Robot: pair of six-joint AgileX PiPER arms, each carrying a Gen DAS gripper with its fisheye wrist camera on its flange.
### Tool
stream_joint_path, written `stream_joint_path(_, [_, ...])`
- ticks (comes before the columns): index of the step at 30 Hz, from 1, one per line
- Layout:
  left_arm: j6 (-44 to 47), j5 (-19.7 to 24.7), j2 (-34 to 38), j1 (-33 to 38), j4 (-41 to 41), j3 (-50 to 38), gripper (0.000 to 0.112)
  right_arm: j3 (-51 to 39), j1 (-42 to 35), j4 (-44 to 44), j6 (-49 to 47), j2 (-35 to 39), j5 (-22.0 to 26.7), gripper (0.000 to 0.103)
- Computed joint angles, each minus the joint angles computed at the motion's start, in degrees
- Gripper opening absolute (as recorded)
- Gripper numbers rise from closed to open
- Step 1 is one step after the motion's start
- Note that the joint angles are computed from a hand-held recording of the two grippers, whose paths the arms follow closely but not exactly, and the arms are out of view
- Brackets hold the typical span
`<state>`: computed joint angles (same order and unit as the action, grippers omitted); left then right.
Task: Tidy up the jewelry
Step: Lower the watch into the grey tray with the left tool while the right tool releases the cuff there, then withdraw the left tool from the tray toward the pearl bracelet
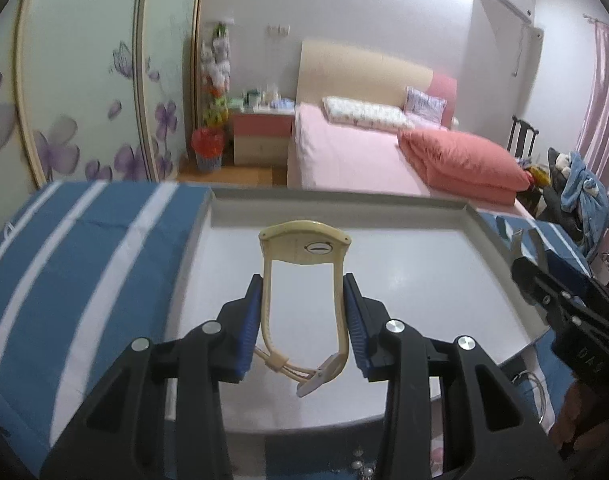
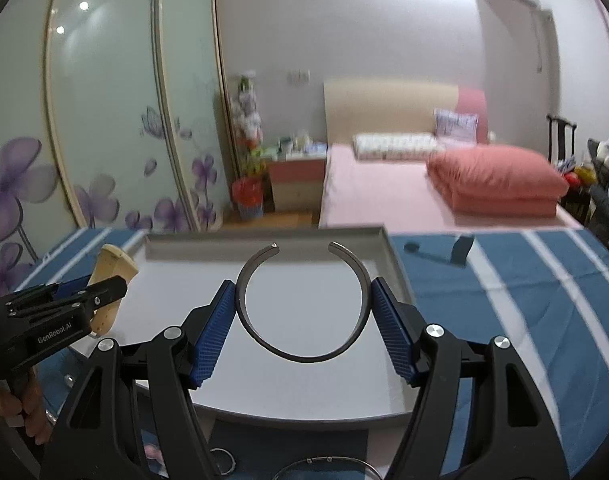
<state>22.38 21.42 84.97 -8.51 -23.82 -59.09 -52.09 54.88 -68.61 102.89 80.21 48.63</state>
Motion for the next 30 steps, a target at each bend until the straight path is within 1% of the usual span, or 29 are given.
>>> stream_joint_path(1, [-1.0, 1.4, 1.4, 0.0, 0.9, -1.3, 0.039, -0.7, -1.1, 2.3, -2.1, 0.7, -1.1, 0.068])
stream_joint_path(6, [-1.4, 4.4, 5.3, 0.3, 1.4, -3.9, 0.040, -4.8, -5.6, 13.1, -11.8, 3.4, -5.5, 0.068])
stream_joint_path(9, [-1.3, 4.6, 6.2, 0.4, 0.9, -4.1, 0.043, -5.3, -7.1, 16.7, -14.7, 4.0, -7.3, 0.069])
stream_joint_path(12, [-0.3, 4.6, 6.4, 0.8, -0.1, -4.3, 0.047, -4.7, -6.3, 15.5, -12.7, 3.4, -7.2, 0.072])
stream_joint_path(13, [-0.1, 4.3, 6.2, 0.7, -0.4, -4.1, 0.049, -4.5, -5.6, 14.4, -11.5, 3.1, -6.5, 0.078])
stream_joint_path(14, [0.2, 3.7, 5.7, 0.8, -0.7, -3.8, 0.052, -4.6, -5.4, 13.8, -11.2, 3.1, -6.0, 0.080])
stream_joint_path(16, [1.0, 3.2, 4.9, 1.1, -1.5, -3.4, 0.052, -4.8, -4.6, 13.2, -10.9, 3.0, -5.0, 0.080])
stream_joint_path(19, [2.9, 3.8, 2.3, 2.3, -3.9, -2.6, 0.052, -4.0, -2.2, 11.3, -8.8, 1.0, -2.8, 0.080])
stream_joint_path(20, [4.0, 4.0, 1.0, 3.0, -5.3, -2.1, 0.052, -3.9, -2.0, 10.9, -8.7, 0.4, -2.4, 0.080])
stream_joint_path(22, [6.2, 4.3, -2.0, 4.3, -7.5, -0.6, 0.052, -3.7, -0.1, 9.7, -7.6, -1.1, 0.0, 0.080])
stream_joint_path(25, [10.4, 6.2, -5.6, 7.4, -11.1, 0.8, 0.055, -3.1, 2.3, 8.7, -6.3, -3.3, 2.8, 0.080])
stream_joint_path(28, [15.3, 8.9, -10.8, 11.9, -14.2, 3.7, 0.056, -2.1, 7.1, 7.5, -3.7, -5.5, 7.4, 0.080])
stream_joint_path(30, [17.8, 11.4, -13.9, 14.8, -15.5, 5.4, 0.056, -1.7, 12.2, 6.5, -1.2, -6.7, 12.0, 0.080])
